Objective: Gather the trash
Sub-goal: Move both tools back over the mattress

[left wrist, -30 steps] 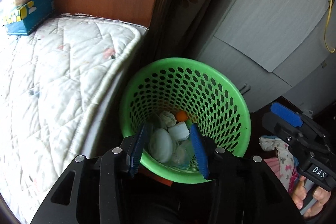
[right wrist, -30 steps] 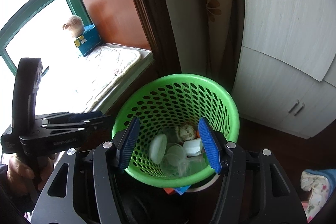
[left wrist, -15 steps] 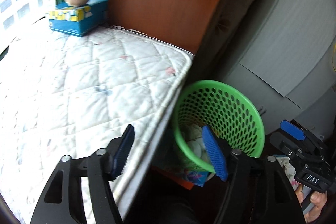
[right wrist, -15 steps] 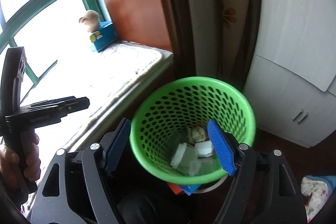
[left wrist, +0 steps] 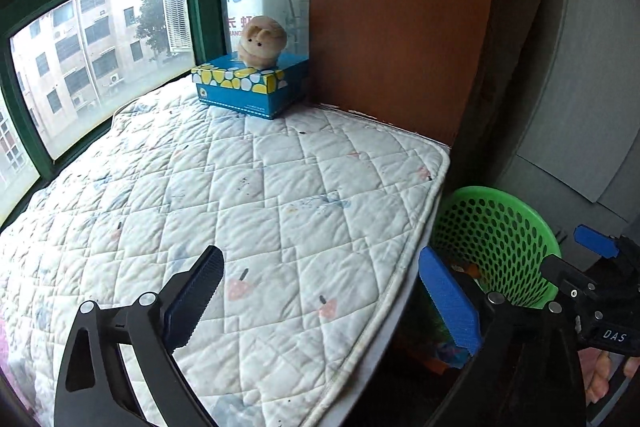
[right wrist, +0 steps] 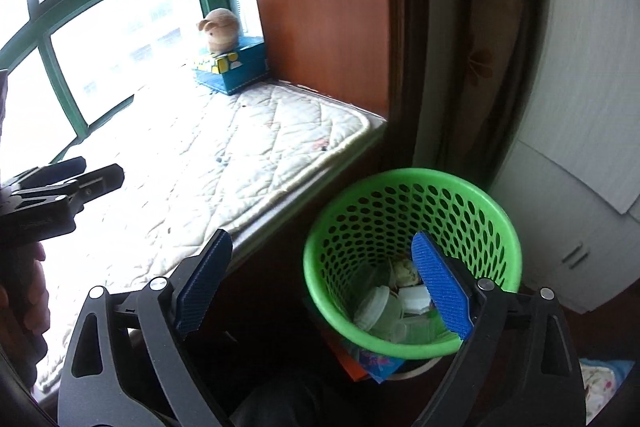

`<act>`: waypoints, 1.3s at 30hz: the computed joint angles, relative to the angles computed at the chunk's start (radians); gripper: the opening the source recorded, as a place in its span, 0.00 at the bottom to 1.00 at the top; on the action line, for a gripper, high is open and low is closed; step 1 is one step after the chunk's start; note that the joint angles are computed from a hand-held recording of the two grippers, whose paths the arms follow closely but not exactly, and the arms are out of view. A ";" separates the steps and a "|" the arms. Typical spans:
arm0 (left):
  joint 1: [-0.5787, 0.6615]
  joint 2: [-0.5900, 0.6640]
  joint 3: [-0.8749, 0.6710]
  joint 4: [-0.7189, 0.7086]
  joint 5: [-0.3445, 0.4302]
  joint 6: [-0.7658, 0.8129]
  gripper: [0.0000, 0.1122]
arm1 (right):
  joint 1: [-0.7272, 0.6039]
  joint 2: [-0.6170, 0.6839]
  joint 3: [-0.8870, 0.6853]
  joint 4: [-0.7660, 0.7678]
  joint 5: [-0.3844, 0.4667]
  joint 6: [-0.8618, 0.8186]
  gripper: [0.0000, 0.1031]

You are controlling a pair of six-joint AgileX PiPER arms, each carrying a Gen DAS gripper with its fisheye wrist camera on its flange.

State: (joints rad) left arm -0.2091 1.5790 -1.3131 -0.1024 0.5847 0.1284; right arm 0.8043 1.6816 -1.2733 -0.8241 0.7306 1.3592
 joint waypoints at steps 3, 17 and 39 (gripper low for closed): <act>0.038 -0.034 0.037 -0.012 -0.010 0.010 0.84 | 0.024 0.018 -0.029 -0.009 0.019 0.018 0.91; 0.194 -0.133 0.177 -0.140 -0.034 0.114 0.85 | 0.096 0.093 -0.133 -0.038 0.095 0.022 0.94; 0.248 -0.202 0.250 -0.123 -0.066 0.098 0.85 | 0.124 0.139 -0.203 -0.028 0.076 0.001 0.94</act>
State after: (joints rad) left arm 0.0388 1.3768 -1.0635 -0.2250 0.5184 0.2259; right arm 0.9286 1.8202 -1.4761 -0.8516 0.8062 1.3607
